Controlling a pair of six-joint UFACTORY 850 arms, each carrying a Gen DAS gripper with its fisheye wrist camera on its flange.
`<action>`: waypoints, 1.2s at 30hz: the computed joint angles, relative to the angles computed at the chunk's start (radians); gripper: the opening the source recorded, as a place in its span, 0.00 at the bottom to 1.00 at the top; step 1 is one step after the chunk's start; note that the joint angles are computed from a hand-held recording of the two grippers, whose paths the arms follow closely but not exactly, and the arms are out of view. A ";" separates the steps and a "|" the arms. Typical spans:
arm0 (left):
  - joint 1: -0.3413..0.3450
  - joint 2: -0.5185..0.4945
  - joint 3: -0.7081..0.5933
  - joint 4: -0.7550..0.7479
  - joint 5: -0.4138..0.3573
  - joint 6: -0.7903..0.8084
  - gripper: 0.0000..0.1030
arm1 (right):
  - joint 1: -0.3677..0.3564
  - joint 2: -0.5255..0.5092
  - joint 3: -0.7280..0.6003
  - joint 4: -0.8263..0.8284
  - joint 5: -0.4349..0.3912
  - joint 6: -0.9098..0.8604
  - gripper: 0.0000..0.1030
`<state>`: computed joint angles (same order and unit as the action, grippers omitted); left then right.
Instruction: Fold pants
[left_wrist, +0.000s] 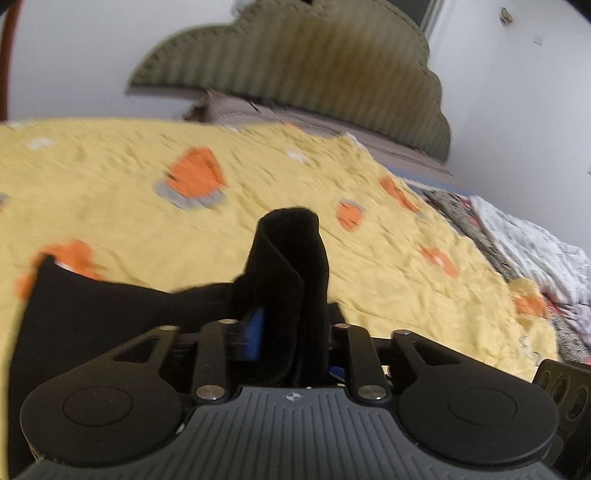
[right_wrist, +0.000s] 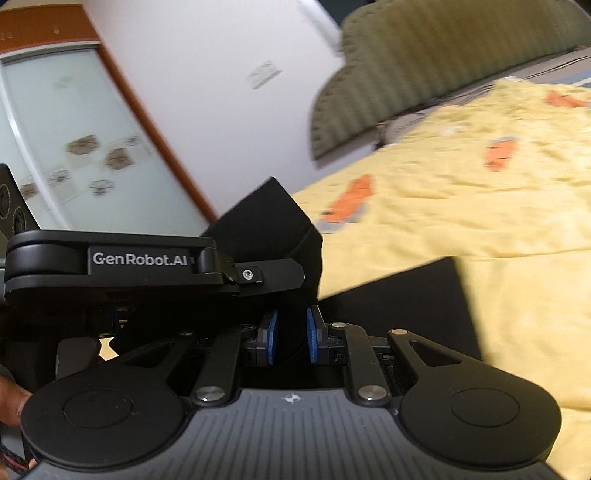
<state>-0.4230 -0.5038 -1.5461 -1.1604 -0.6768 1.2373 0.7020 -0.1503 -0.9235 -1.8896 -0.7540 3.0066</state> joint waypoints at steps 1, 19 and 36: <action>-0.001 -0.019 -0.022 0.025 -0.043 -0.032 0.55 | 0.003 0.004 0.002 0.054 -0.004 -0.040 0.16; 0.070 -0.098 -0.139 0.335 0.294 0.054 0.89 | -0.037 0.052 0.040 0.077 -0.046 -0.145 0.69; 0.066 -0.150 -0.166 0.239 0.432 0.138 0.89 | -0.070 -0.036 -0.087 0.419 -0.078 -0.601 0.30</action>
